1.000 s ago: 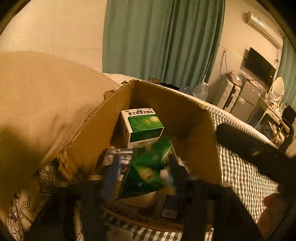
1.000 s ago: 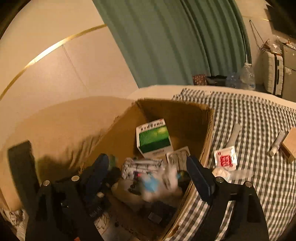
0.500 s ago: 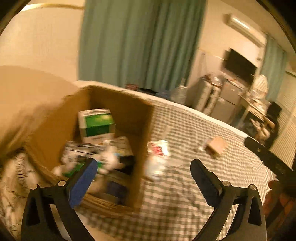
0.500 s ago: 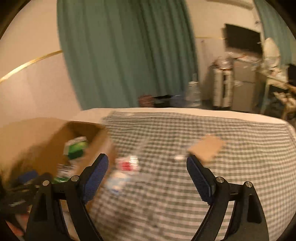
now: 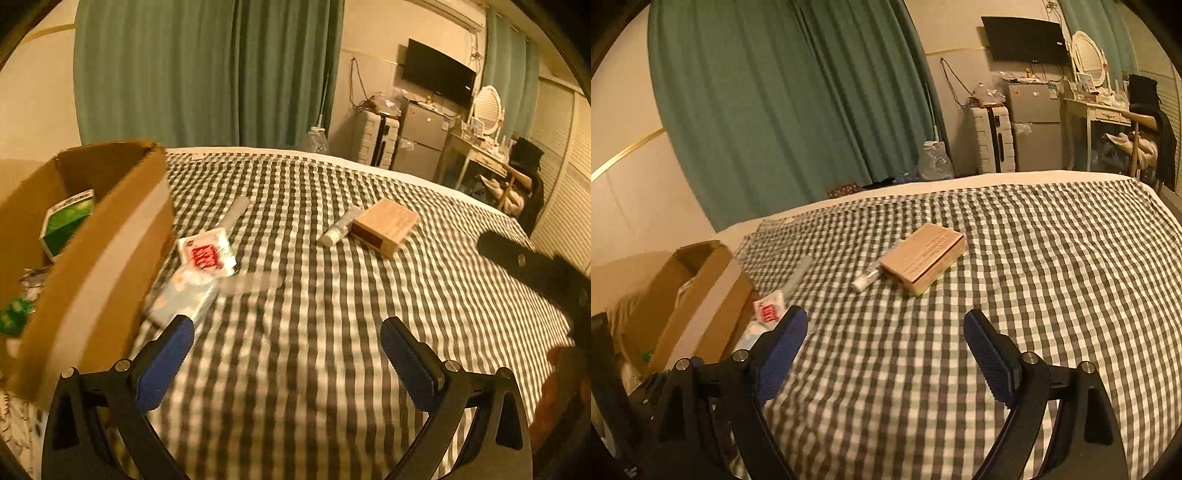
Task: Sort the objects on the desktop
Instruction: 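Move both open tools back toward the white tube and brown box, then grasp the white tube with left tool while right tool grasps brown medicine box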
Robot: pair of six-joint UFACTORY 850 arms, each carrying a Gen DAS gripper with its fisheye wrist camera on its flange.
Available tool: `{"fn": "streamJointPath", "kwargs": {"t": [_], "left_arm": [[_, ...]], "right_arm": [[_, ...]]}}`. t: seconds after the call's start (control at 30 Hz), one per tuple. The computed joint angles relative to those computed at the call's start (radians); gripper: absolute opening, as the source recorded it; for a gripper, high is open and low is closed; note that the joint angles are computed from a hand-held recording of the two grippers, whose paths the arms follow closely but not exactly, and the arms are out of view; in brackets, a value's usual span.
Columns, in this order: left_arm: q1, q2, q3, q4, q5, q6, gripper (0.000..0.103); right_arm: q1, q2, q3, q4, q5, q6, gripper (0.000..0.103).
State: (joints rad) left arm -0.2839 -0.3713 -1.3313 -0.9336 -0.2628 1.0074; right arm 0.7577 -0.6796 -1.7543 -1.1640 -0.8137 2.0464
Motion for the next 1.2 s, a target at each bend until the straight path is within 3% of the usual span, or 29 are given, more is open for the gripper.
{"fn": "streamJointPath", "kwargs": {"t": [0.1,0.3,0.43,0.53,0.6,0.7,0.73,0.77,0.83,0.87,1.0,1.1,1.13,1.2], "left_arm": [[-0.026,-0.082,-0.085,-0.002,0.0,-0.009,0.103],[-0.07,-0.29,-0.333,0.257,-0.017,-0.258,0.103],[-0.093,-0.409,-0.474,0.381,-0.028,-0.366,0.103],[-0.107,-0.491,-0.577,0.51,-0.042,-0.493,0.103],[-0.112,-0.546,-0.659,0.617,-0.094,-0.61,0.097],[-0.106,-0.59,-0.723,0.557,-0.137,-0.585,0.074],[-0.104,-0.591,-0.723,0.512,-0.135,-0.538,0.056],[-0.104,-0.597,-0.733,0.48,-0.145,-0.485,0.032],[-0.111,-0.606,-0.753,0.486,-0.162,-0.433,0.013],[-0.113,-0.604,-0.751,0.479,-0.168,-0.4,0.01],[-0.107,-0.572,-0.71,0.432,-0.199,-0.346,0.009],[-0.08,-0.527,-0.644,0.308,-0.214,-0.24,0.01],[-0.072,-0.522,-0.637,0.266,-0.214,-0.199,0.014],[-0.063,-0.539,-0.677,0.282,-0.23,-0.22,0.038]], "right_arm": [[-0.033,-0.009,0.012,0.007,0.044,-0.005,0.087],[-0.121,-0.057,-0.01,0.033,0.143,-0.049,0.087],[-0.18,-0.104,-0.06,0.063,0.217,0.022,0.087],[-0.197,-0.175,-0.166,0.161,0.192,-0.1,0.086],[-0.198,-0.213,-0.223,0.205,0.163,-0.179,0.086],[-0.203,-0.233,-0.244,0.24,0.168,-0.216,0.086],[-0.207,-0.233,-0.243,0.26,0.173,-0.222,0.086],[-0.207,-0.232,-0.239,0.262,0.173,-0.217,0.086],[-0.206,-0.227,-0.23,0.25,0.172,-0.199,0.086],[-0.204,-0.227,-0.232,0.25,0.162,-0.198,0.086],[-0.2,-0.237,-0.255,0.263,0.14,-0.2,0.086],[-0.202,-0.241,-0.268,0.27,0.138,-0.193,0.087],[-0.2,-0.241,-0.269,0.264,0.132,-0.178,0.087],[-0.2,-0.24,-0.268,0.25,0.125,-0.161,0.088]]}}
